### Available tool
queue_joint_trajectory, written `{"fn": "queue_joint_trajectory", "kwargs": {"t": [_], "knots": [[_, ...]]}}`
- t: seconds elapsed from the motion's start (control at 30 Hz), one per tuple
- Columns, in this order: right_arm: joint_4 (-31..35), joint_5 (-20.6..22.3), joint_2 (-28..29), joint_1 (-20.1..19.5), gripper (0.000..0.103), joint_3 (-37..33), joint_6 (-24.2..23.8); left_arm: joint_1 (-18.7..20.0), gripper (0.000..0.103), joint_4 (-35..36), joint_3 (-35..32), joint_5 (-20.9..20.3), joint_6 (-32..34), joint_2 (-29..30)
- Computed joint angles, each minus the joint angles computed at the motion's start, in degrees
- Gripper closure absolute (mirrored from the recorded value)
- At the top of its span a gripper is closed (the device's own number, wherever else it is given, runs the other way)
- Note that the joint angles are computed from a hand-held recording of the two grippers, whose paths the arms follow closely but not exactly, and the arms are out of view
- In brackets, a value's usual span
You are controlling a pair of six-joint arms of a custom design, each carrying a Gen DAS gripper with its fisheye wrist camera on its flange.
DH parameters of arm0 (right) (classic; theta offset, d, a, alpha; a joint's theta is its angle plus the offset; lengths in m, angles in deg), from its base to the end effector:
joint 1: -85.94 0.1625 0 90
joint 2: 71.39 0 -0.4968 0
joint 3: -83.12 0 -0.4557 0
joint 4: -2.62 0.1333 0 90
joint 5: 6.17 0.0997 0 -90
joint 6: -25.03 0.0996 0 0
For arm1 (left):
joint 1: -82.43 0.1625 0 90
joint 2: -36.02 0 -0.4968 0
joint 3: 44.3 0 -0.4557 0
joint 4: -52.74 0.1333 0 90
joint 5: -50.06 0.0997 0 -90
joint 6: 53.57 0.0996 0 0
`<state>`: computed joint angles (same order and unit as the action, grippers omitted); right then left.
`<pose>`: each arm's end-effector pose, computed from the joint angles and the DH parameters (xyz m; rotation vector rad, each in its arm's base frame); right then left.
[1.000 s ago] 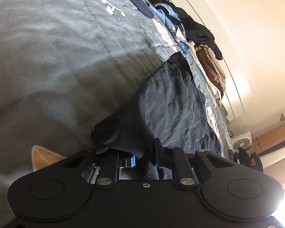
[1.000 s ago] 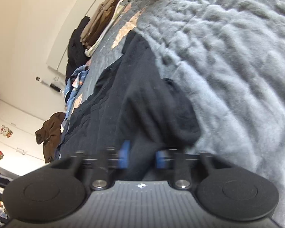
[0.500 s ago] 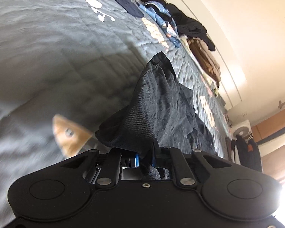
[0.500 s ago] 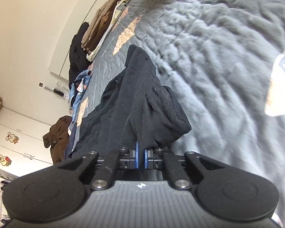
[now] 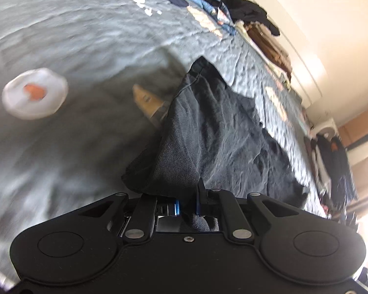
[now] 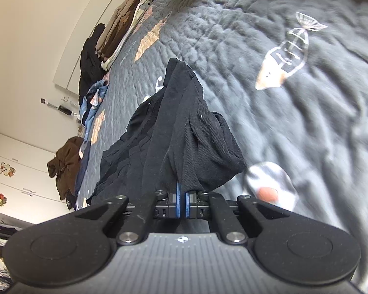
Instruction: Fold clothes
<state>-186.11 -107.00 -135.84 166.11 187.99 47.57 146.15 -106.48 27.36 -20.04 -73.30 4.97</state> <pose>-0.0061 -0.7061 0.3487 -0.8842 -2.5374 1.5158 -0.2503 -0.8845 0.0876 0.0360 2.8934 -0.8767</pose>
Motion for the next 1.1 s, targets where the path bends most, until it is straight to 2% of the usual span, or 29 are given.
{"fn": "queue_joint_trajectory", "kwargs": {"t": [0.1,0.17,0.2,0.23,0.27,0.3,0.33,0.4,0.5,0.7,0.83,0.93,1.07,1.1], "knots": [[-0.21,-1.45,-1.40,0.01,0.098,3.08,-0.44,0.15,0.090,0.33,2.44,0.69,-0.88,-0.94],[0.69,-2.71,-1.69,-0.54,0.094,4.28,1.19,0.16,0.079,0.94,3.19,2.23,-1.85,-1.18],[1.29,-3.52,-1.73,-0.83,0.085,4.60,1.39,0.06,0.070,1.27,3.50,3.28,-2.37,-1.33],[1.76,-4.03,-1.95,-1.15,0.078,5.06,1.53,-0.13,0.069,1.36,3.70,3.86,-1.78,-1.57],[1.29,-4.57,-2.39,-1.30,0.064,5.81,1.69,-0.48,0.068,1.28,4.10,4.61,-0.26,-2.08],[-0.27,-5.12,-2.87,-1.24,0.057,6.64,1.42,-0.88,0.061,0.97,4.19,5.79,1.34,-2.51],[-1.59,-5.96,-3.41,-1.03,0.053,7.33,0.82,-1.28,0.051,0.62,4.25,6.94,2.99,-2.92],[-3.08,-9.25,-4.76,0.21,0.030,7.85,-2.50,-2.05,0.046,-0.17,4.30,9.18,6.41,-3.68],[-6.99,-12.13,-5.63,2.17,0.022,7.10,-10.85,-2.84,0.046,-4.39,3.45,11.02,11.87,-3.99],[-5.94,-12.51,-2.50,5.01,0.014,-1.13,-31.32,-4.32,0.046,-8.10,-1.65,11.86,28.46,-0.91],[0.98,-9.82,1.49,5.43,0.013,-8.21,-36.83,-4.89,0.046,-8.08,-6.23,12.60,37.94,2.79],[6.48,-7.60,5.43,5.69,0.013,-14.35,-40.50,-4.55,0.046,-8.16,-10.37,11.06,44.82,5.97],[12.02,-6.10,9.62,5.85,0.013,-20.50,-45.20,-3.57,0.048,-3.20,-18.04,8.97,54.65,10.39],[13.22,-5.99,10.38,5.85,0.013,-21.71,-45.95,-3.32,0.052,-1.47,-20.19,8.70,56.54,11.46]]}}
